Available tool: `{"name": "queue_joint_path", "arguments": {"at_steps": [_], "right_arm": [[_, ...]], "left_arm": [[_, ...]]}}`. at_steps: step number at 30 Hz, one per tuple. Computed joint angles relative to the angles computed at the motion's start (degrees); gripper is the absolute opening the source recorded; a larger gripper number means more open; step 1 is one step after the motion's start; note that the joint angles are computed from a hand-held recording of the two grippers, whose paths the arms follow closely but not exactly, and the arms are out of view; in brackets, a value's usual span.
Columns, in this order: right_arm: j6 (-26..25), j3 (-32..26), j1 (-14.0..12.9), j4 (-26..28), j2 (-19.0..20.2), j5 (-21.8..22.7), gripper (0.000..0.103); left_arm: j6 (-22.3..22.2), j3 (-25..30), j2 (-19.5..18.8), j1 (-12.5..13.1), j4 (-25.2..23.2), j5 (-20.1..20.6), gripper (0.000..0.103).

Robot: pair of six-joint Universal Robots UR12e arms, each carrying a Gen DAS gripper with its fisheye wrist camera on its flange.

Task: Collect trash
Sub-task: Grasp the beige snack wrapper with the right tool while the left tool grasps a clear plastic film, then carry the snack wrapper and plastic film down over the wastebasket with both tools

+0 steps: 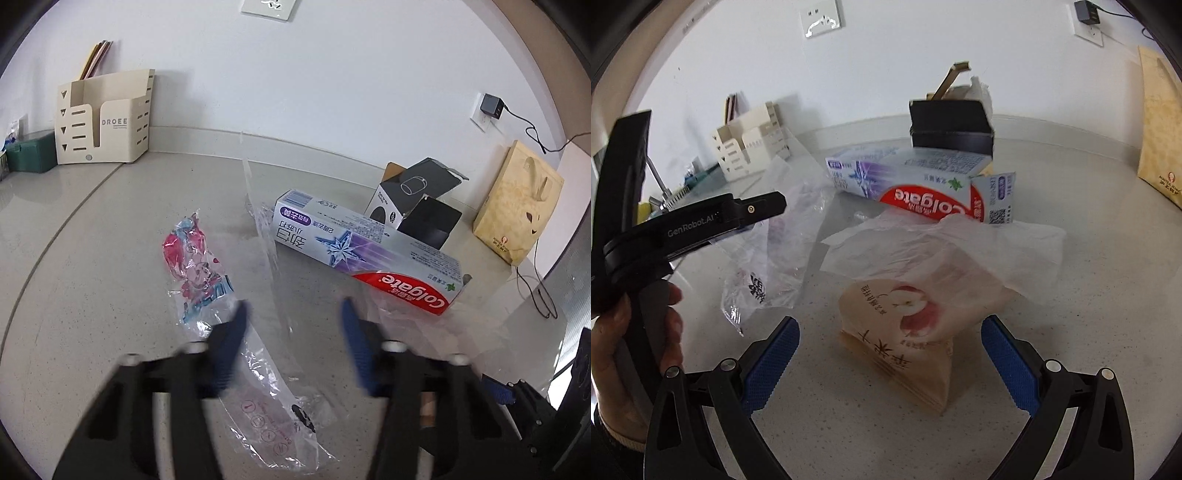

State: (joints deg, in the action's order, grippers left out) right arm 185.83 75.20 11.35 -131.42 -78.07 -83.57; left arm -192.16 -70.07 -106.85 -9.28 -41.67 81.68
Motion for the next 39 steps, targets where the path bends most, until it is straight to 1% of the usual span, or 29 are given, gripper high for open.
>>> {"name": "queue_joint_path", "arguments": {"at_steps": [1, 2, 3, 4, 5, 6, 9, 10, 11, 13, 15, 17, 20, 22, 23, 24, 25, 29, 31, 33, 35, 37, 39], "right_arm": [[0.46, -0.71, 0.21, 1.3, 0.35, -0.94, 0.099], [1.07, -1.26, 0.32, 2.3, 0.63, -1.49, 0.099], [1.95, -1.55, 0.27, 2.94, 0.8, -1.58, 0.099], [2.75, -1.72, 0.19, 3.29, 0.9, -1.64, 0.09], [3.16, -1.61, 0.06, 3.23, 0.86, -1.31, 0.068], [3.46, -1.81, -0.1, 4.08, 0.94, -0.8, 0.065], [3.96, -1.71, -0.24, 4.14, 0.84, -0.43, 0.064], [4.13, -1.48, -0.29, 3.74, 0.72, -0.2, 0.061], [4.33, -1.21, -0.3, 3.33, 0.52, -0.32, 0.06], [5.01, -0.34, -0.41, 1.94, -0.03, -0.1, 0.058], [5.61, 0.25, -0.73, 1.38, -0.57, 0.96, 0.058], [5.57, 0.89, -0.76, 0.64, -1.15, 0.85, 0.058], [5.05, 2.27, -0.72, -0.76, -2.53, 0.14, 0.057], [4.97, 3.41, -0.92, -1.86, -3.68, 0.43, 0.057], [4.93, 3.9, -0.97, -2.41, -4.18, 0.35, 0.057], [4.98, 4.62, -0.97, -3.24, -4.94, -0.16, 0.057], [4.97, 5.05, -0.99, -3.76, -5.42, -0.45, 0.057], [5.19, 6.74, -1.24, -5.57, -7.41, -0.67, 0.057], [5.09, 7.96, -1.34, -6.32, -8.81, -1.79, 0.057], [4.98, 9.0, -1.23, -7.16, -9.88, -2.67, 0.057], [5.45, 10.36, -1.42, -7.85, -11.25, -2.58, 0.057], [5.73, 11.37, -1.58, -8.37, -12.18, -2.16, 0.057], [5.8, 12.53, -1.47, -8.85, -13.28, -2.45, 0.058]], "left_arm": [[0.68, 0.17, -0.04, -0.07, -0.67, 0.24, 0.001], [1.13, 0.19, -0.02, -0.13, -0.98, 0.55, 0.001], [1.46, -0.19, 0.18, 0.07, -0.52, -0.58, 0.001], [1.46, -0.51, 0.35, 0.34, -0.13, -2.06, 0.001], [1.41, -1.02, 0.65, 0.56, 0.66, -3.24, 0.001], [1.83, -1.31, 0.83, 0.57, 1.13, -3.54, 0.001], [2.92, -2.33, 1.66, 0.72, 3.06, -5.26, 0.001], [3.54, -2.53, 1.91, 0.75, 3.46, -5.77, 0.001], [4.03, -2.94, 2.3, 0.95, 4.49, -7.11, 0.001], [4.82, -3.16, 2.78, 1.15, 5.42, -8.54, 0.001], [5.59, -3.22, 3.29, 1.38, 6.48, -9.7, 0.001], [6.88, -2.99, 3.68, 1.51, 7.12, -10.95, 0.001], [9.45, -2.6, 4.42, 1.36, 10.09, -11.46, 0.001], [10.68, -2.3, 4.69, 1.26, 13.23, -11.74, 0.001], [12.07, -1.9, 4.7, 1.05, 14.89, -11.48, 0.001], [12.65, -1.56, 4.7, 0.84, 16.11, -10.82, 0.001], [13.38, -1.0, 4.65, 0.74, 17.44, -10.97, 0.001], [15.08, -0.53, 5.39, 1.15, 23.35, -15.78, 0.001], [13.78, -1.81, 6.64, 1.41, 26.83, -16.84, 0.001], [13.19, -3.42, 8.12, 1.79, 29.49, -18.76, 0.001], [13.91, -5.99, 10.28, 1.52, 30.93, -17.73, 0.001], [14.26, -8.71, 12.24, 1.58, 32.23, -17.69, 0.001], [14.55, -11.59, 14.25, 1.74, 32.53, -17.4, 0.001]]}}
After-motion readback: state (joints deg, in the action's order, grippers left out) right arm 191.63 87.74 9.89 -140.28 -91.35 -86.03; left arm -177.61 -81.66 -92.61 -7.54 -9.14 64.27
